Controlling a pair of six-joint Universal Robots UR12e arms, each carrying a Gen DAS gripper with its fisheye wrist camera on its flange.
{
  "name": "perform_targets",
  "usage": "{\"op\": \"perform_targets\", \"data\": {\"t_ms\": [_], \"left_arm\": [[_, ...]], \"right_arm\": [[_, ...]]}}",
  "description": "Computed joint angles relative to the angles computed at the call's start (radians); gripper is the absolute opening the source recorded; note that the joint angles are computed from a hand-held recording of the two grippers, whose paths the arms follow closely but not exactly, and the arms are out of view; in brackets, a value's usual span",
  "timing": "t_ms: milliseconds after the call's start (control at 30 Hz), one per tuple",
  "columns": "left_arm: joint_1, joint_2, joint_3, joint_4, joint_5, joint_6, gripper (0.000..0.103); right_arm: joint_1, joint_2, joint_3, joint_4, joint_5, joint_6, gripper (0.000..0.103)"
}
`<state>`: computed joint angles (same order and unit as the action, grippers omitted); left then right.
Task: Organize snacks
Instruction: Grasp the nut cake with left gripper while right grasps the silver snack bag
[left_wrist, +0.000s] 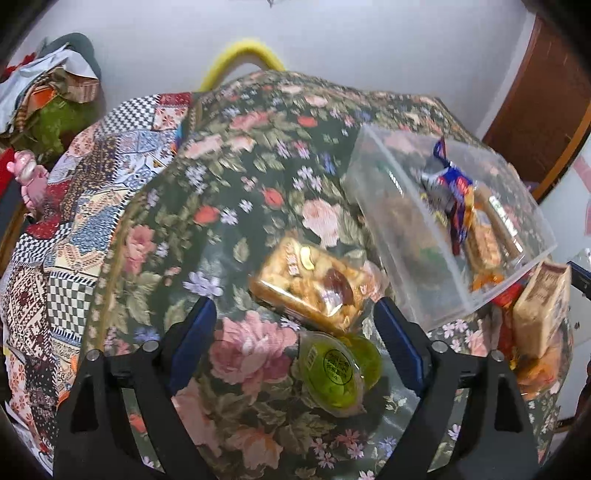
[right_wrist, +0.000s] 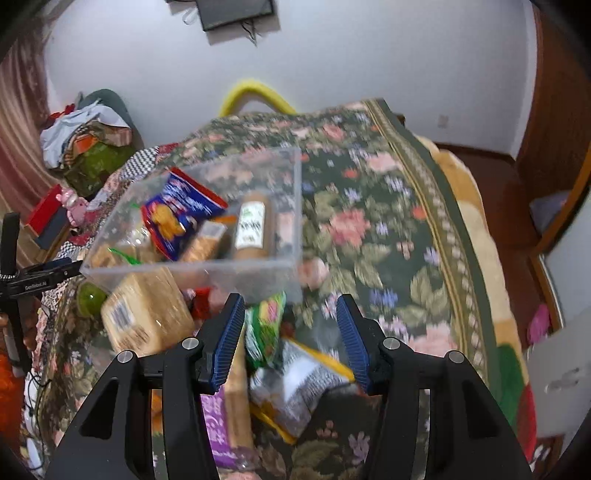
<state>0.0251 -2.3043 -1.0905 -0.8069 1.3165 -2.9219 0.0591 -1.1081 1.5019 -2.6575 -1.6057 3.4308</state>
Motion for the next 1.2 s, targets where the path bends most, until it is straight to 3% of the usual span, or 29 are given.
{"op": "perform_targets", "data": {"t_ms": [267,533,633,800,900,1067,1133,1200], "left_arm": [[-0.019,-0.047,0.046,-0.022,0.05,0.036,0.092],[-0.022,-0.065,0.053,0.014,0.029,0.054,0.092],[-0.018,-0.063,0.041,0.03,0.009,0.049,0.086],[-0.018,-0.049,0.013,0.067,0.022,0.033,0.079],[-0.017,-0.034,-0.012,0.091,0.045,0.022,0.079],[-0.009,-0.003,-0.053,0.135,0.04,-0.002,0.078],[-0.007,0.01,-0.067,0.158,0.041,-0.01,0.078],[-0.003,0.024,-0.081,0.172,0.027,-0.018,0.078]], "right_arm": [[-0.006,-0.015,0.039,0.043,0.002,0.067,0.05],[-0.006,-0.022,0.061,0.064,0.03,0.099,0.057],[-0.001,-0.021,0.069,0.055,0.019,0.103,0.06],[-0.011,-0.015,0.076,0.042,0.065,0.143,0.068],[-0.001,-0.004,0.062,0.049,0.018,0.115,0.068],[0.008,0.003,0.056,0.037,-0.006,0.096,0.057],[0.008,0.0,0.062,0.021,0.003,0.095,0.041],[0.013,-0.003,0.065,0.017,-0.014,0.098,0.038]]}}
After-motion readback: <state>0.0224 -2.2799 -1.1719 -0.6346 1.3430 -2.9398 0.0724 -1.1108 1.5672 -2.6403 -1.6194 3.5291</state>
